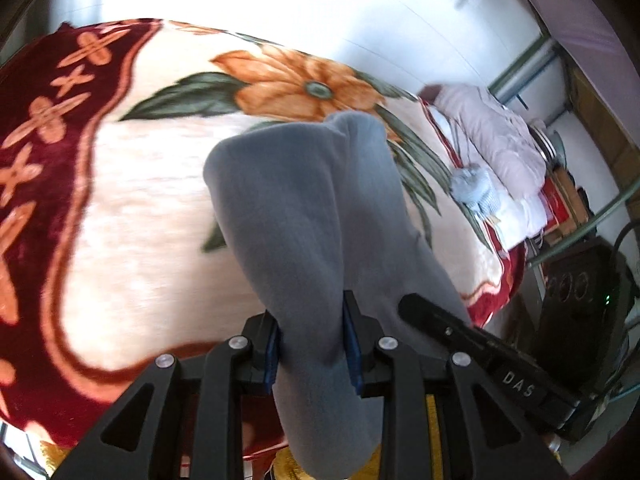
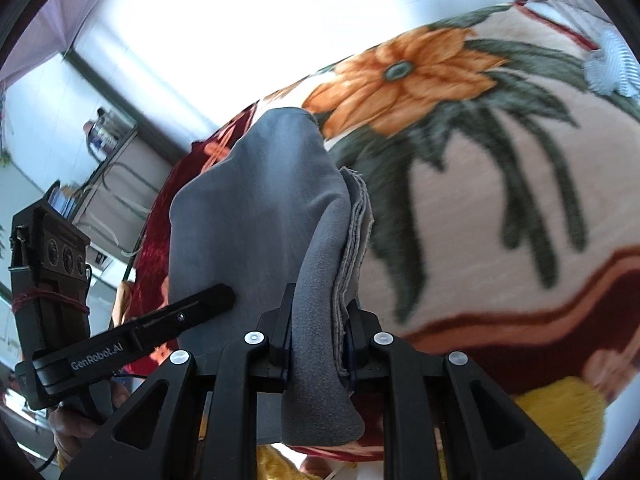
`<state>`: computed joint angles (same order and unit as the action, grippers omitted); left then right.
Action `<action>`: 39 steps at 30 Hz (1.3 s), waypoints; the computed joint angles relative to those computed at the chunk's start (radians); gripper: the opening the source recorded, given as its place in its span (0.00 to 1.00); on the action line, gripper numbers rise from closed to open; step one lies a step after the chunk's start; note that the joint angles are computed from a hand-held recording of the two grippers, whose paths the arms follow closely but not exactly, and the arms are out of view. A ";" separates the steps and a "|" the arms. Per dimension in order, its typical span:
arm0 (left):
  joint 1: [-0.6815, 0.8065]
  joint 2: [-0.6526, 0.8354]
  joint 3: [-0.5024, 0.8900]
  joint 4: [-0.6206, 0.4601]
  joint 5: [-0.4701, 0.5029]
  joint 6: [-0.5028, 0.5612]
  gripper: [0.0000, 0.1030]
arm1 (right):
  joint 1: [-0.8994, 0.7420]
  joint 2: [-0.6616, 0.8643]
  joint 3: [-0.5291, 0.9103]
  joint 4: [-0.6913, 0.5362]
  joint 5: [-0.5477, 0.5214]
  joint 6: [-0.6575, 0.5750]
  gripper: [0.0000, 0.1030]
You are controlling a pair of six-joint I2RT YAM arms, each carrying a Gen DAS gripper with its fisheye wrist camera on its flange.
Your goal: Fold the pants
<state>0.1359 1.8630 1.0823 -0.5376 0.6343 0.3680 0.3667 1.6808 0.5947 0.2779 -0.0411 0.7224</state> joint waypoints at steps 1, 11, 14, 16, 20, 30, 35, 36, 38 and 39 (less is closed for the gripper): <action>0.023 0.014 0.015 -0.012 0.006 0.013 0.27 | 0.015 0.027 0.025 -0.001 0.000 0.002 0.20; 0.220 0.152 0.146 -0.056 0.012 0.098 0.27 | 0.153 0.336 0.341 -0.069 -0.001 0.028 0.20; 0.267 0.206 0.203 -0.072 0.015 0.125 0.27 | 0.179 0.425 0.436 -0.091 -0.022 0.024 0.20; 0.292 0.247 0.248 -0.080 0.016 0.149 0.27 | 0.193 0.482 0.501 -0.106 -0.031 0.018 0.20; 0.322 0.323 0.319 -0.074 0.014 0.179 0.27 | 0.206 0.572 0.613 -0.138 -0.028 -0.009 0.20; 0.413 0.596 0.545 -0.143 0.059 0.151 0.31 | 0.223 0.712 0.794 -0.239 0.053 -0.076 0.28; 0.426 0.533 0.499 -0.124 0.052 0.138 0.31 | 0.233 0.673 0.784 -0.279 0.098 -0.108 0.29; 0.431 0.503 0.471 -0.101 0.050 0.133 0.31 | 0.238 0.658 0.776 -0.287 0.118 -0.110 0.29; 0.436 0.444 0.421 -0.052 0.046 0.122 0.30 | 0.255 0.600 0.725 -0.272 0.172 -0.114 0.29; 0.442 0.422 0.405 -0.035 0.058 0.122 0.29 | 0.262 0.579 0.706 -0.262 0.185 -0.116 0.29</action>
<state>0.5778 2.2849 1.4873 -0.5726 0.6918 0.4895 0.6289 2.2596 1.3008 0.0157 0.1437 0.6064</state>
